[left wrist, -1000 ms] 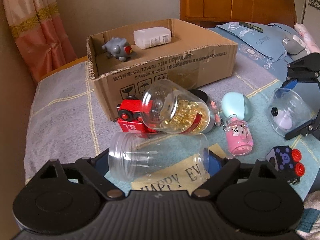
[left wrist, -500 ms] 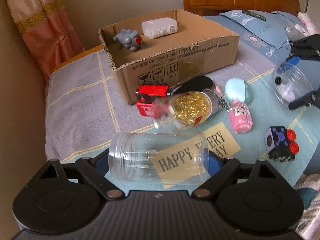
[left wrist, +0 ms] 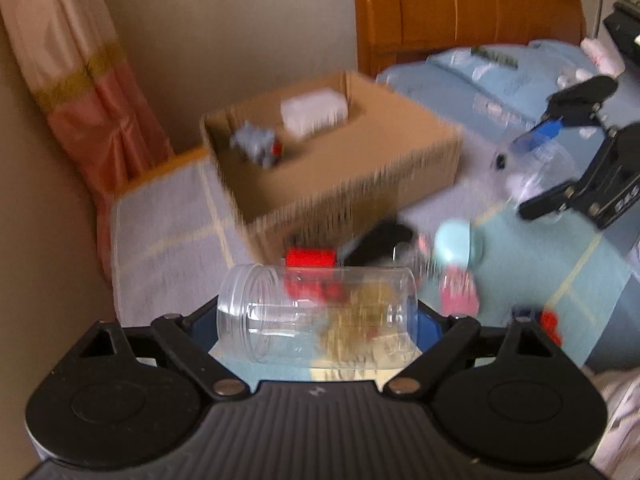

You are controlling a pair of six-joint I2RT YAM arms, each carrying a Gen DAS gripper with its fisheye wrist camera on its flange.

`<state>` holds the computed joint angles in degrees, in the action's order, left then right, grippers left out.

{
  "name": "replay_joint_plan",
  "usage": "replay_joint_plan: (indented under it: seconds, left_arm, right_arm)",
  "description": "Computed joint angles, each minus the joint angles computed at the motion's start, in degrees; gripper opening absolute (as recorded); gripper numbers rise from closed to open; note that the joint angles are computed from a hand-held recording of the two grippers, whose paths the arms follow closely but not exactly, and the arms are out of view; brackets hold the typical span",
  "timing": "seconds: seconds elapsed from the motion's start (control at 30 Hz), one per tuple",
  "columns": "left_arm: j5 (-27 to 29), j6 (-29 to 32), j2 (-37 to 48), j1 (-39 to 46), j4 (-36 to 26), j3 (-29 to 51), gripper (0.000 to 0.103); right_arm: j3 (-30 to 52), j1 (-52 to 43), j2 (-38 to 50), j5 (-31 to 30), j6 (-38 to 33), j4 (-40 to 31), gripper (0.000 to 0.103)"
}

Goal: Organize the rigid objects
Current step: 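Carry the clear jar and clear container into the box and release both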

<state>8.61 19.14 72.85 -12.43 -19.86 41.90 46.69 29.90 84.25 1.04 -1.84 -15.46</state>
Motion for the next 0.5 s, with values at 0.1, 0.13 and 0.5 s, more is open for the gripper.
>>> replay_joint_plan:
  seconds: [0.1,0.13,0.5]
  left_arm:
    - [1.0,-0.3,2.9,-0.3,0.6,4.8,0.091]
    - [1.2,-0.3,4.3,-0.4,0.8,6.5,0.091]
    - [-0.1,-2.7,20.5,-3.0,3.1,22.0,0.091]
  right_arm:
    - [3.9,-0.4,1.3,1.2,0.5,-1.0,0.084]
    - [5.4,-0.6,2.1,1.6,0.6,-1.3,0.084]
    - [20.9,-3.6,14.5,3.4,1.7,-3.0,0.084]
